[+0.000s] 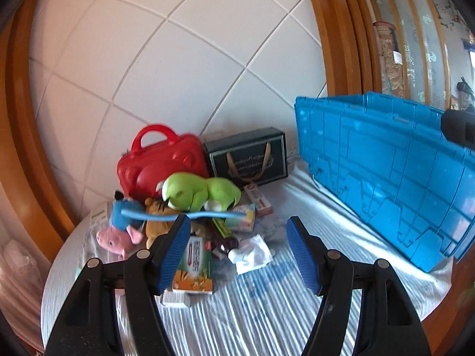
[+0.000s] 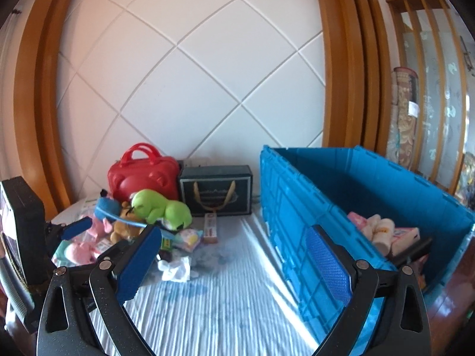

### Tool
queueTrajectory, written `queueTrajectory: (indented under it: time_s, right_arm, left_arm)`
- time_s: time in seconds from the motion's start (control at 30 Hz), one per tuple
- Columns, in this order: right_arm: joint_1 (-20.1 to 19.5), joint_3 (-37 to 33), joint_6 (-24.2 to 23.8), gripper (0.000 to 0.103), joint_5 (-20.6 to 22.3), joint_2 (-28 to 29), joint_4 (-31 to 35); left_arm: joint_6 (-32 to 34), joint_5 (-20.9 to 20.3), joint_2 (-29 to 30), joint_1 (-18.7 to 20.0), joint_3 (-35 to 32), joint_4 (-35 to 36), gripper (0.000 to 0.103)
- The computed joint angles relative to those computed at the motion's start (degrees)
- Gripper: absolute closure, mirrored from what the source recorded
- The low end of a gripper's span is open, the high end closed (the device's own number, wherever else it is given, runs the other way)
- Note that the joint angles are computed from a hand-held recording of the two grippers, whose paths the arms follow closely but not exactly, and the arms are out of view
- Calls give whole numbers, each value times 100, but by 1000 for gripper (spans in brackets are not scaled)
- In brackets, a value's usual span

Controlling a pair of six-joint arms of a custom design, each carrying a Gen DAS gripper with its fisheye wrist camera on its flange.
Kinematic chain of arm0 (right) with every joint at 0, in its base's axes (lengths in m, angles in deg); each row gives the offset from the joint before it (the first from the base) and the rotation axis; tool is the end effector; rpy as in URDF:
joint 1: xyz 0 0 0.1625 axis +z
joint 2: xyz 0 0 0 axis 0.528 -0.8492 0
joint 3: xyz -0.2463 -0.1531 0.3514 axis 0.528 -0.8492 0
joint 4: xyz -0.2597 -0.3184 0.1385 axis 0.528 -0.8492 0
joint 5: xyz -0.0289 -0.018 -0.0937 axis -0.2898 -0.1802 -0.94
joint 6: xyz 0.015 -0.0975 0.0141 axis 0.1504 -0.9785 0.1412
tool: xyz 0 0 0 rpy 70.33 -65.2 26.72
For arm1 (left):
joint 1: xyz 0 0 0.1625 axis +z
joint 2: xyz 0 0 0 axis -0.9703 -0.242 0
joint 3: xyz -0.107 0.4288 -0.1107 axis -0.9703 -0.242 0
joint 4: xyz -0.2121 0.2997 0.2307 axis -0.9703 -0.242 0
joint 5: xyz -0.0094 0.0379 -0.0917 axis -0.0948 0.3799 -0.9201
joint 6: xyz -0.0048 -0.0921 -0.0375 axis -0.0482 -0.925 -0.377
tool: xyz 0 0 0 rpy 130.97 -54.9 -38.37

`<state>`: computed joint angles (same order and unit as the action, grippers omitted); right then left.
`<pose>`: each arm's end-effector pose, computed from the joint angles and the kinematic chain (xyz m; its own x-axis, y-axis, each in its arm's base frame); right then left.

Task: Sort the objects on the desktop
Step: 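Withdraw both tools from the crate back over the pile, then grasp the small white medicine box with the left tool while the right tool grasps the white cloth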

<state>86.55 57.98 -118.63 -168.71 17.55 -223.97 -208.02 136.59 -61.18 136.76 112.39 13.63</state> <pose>0.3748 -0.5825 0.1543 -0.6875 0.2514 0.6813 -0.5765 0.3816 -0.7225 -0.1869 -0.7016 0.2412 -0.5034 0.4770 -0.7205 0.8601 0.3570 -0.3645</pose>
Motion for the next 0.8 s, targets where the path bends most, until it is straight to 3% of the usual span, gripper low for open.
queueTrajectory:
  time_s: [0.17, 0.23, 0.33, 0.43, 0.53, 0.63, 0.8]
  right_arm:
    - [-463, 172, 482, 4, 651, 3, 904]
    - [-609, 23, 444, 4, 714, 152, 1130]
    - [-784, -131, 813, 4, 1001, 285, 1808]
    - [-856, -556, 686, 4, 960, 602, 2275]
    - [-921, -789, 1022, 4, 1161, 732, 2771]
    - [-979, -1219, 729, 4, 1147, 1070, 2900]
    - [-1176, -1688, 761, 4, 1314, 1341, 3525]
  left_arm:
    - [183, -505, 67, 530, 252, -373, 37]
    - [-100, -632, 226, 754, 51, -95, 37]
    - [-54, -715, 383, 1019, -200, 139, 37]
    - [-137, -553, 615, 1263, -715, 612, 37]
    - [-84, -336, 853, 1455, -1260, 906, 37]
    - [-200, -251, 1174, 1602, -1889, 1237, 37]
    - [-444, -67, 1801, 1762, -2963, 1817, 37]
